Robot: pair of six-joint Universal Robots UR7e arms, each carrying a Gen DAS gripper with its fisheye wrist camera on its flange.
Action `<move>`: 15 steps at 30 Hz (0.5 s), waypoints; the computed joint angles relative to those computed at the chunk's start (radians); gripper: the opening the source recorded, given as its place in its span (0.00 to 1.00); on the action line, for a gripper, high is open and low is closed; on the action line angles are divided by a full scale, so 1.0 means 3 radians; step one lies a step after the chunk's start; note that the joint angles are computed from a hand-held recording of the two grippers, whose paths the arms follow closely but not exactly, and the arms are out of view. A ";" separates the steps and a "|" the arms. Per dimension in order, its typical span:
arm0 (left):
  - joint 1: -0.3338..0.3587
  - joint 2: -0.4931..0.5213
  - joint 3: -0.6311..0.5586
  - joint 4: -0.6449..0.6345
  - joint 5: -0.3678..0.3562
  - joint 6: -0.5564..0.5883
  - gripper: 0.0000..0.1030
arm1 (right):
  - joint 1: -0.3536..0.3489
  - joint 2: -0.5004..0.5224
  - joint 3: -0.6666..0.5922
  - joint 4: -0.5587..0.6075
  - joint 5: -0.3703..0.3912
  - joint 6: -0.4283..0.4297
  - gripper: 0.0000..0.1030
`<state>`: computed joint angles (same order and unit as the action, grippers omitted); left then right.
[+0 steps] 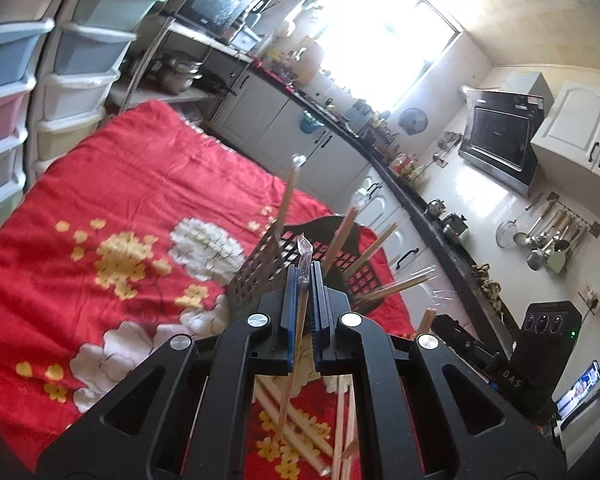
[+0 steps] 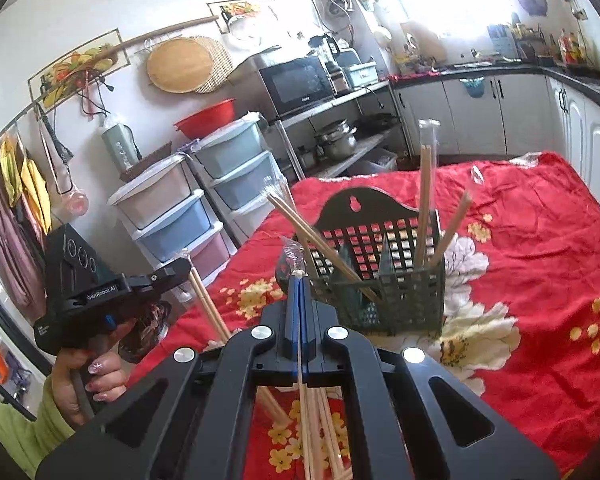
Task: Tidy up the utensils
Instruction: 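Raise both held chopsticks upright and carry them above the caddy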
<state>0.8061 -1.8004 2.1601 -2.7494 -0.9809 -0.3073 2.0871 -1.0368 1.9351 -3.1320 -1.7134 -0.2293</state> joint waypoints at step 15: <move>-0.0155 0.0293 -0.0338 -0.0278 0.0009 0.0413 0.03 | 0.0083 0.0091 -0.0228 -0.0169 0.0033 -0.0144 0.01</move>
